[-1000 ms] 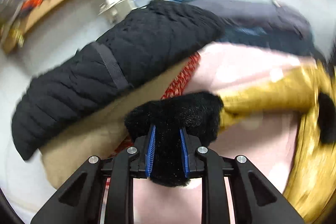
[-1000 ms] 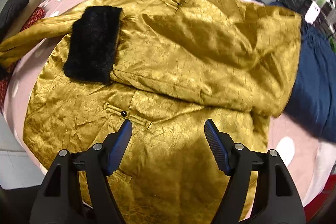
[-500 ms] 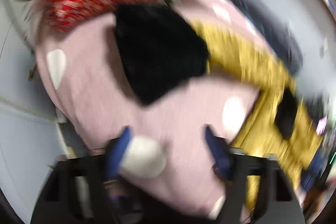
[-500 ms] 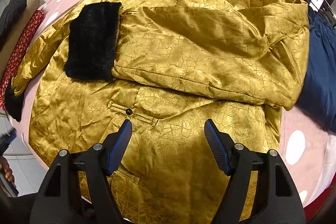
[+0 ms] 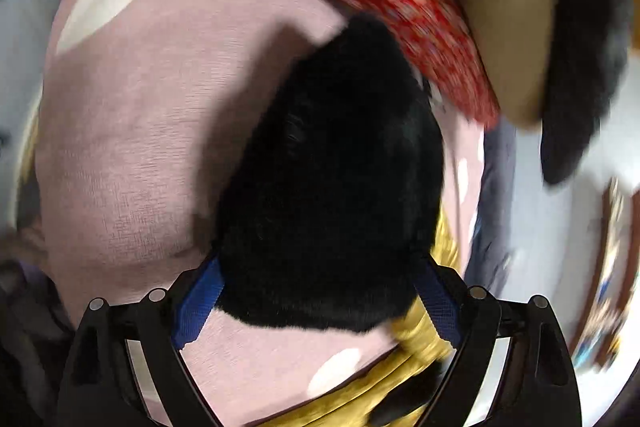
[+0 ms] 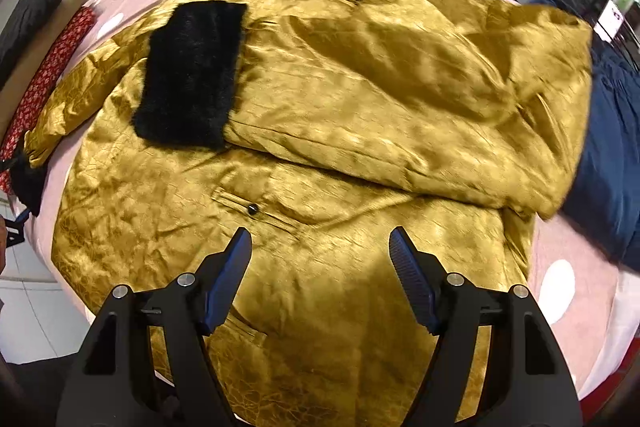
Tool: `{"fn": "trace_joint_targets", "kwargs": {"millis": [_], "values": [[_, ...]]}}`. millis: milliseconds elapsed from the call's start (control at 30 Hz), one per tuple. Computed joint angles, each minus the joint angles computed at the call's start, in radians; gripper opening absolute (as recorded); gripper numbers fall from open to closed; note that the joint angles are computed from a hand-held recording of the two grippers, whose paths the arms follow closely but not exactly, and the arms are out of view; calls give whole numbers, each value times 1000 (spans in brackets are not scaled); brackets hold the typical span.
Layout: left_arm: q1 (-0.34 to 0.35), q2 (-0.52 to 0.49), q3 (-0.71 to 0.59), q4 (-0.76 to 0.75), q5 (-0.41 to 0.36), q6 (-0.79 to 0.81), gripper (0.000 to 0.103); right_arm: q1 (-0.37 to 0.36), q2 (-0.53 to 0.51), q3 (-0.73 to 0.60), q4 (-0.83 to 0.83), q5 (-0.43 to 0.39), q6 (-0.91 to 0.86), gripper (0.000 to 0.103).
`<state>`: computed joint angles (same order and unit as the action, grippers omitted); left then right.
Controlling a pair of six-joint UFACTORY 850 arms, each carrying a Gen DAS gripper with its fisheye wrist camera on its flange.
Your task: Fold large clothes
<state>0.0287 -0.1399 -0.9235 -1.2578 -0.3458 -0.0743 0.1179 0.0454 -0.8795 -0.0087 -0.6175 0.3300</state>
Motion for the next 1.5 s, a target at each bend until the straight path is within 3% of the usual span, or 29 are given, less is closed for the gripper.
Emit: {"fn": "trace_joint_targets", "kwargs": {"millis": [33, 100, 133, 200, 300, 367, 467, 533, 700, 867, 933, 1033, 1133, 1233, 1300, 1333, 1400, 1500], "values": [[6, 12, 17, -59, 5, 26, 84, -5, 5, 6, -2, -1, 9, 71], [11, 17, 25, -135, 10, 51, 68, -19, 18, 20, -11, -4, 35, 71], [12, 16, 25, -143, 6, 55, 64, -25, 22, 26, -14, -3, 44, 71], [8, 19, 12, -79, 8, 8, 47, -38, 29, 35, -16, -3, 61, 71], [-12, -7, -58, 87, 12, -66, 30, -55, 34, 44, -8, 2, 72, 71], [-29, -20, -109, 166, 16, -92, 25, -61, 38, 46, -7, 8, 77, 71], [-79, -43, -218, 394, 16, -191, 23, -70, 42, 50, -2, 20, 74, 71], [-113, -57, -285, 444, 3, -166, 21, -77, 45, 52, 6, 27, 67, 71], [-290, -184, -590, 756, -72, -111, 21, -94, 49, 55, 26, 41, 55, 71], [-467, -363, -889, 744, -151, 159, 21, -106, 61, 60, 30, 51, 60, 71], [-543, -480, -1050, 749, -236, 232, 21, -119, 72, 66, 41, 55, 62, 71], [-622, -585, -1174, 747, -320, 310, 21, -142, 93, 80, 53, 59, 76, 71], [-690, -650, -1226, 835, -424, 268, 21, -172, 117, 100, 55, 57, 106, 71], [-743, -729, -1303, 944, -498, 247, 26, -203, 135, 121, 58, 44, 127, 71], [-759, -769, -1343, 987, -537, 241, 49, -224, 145, 136, 77, 35, 121, 71], [-756, -762, -1323, 952, -535, 266, 56, -232, 145, 139, 89, 31, 111, 71], [-756, -669, -1173, 894, -512, 301, 82, -247, 148, 143, 113, 27, 88, 71], [-735, -609, -1081, 866, -436, 321, 93, -275, 141, 136, 202, 51, 8, 71]]}}
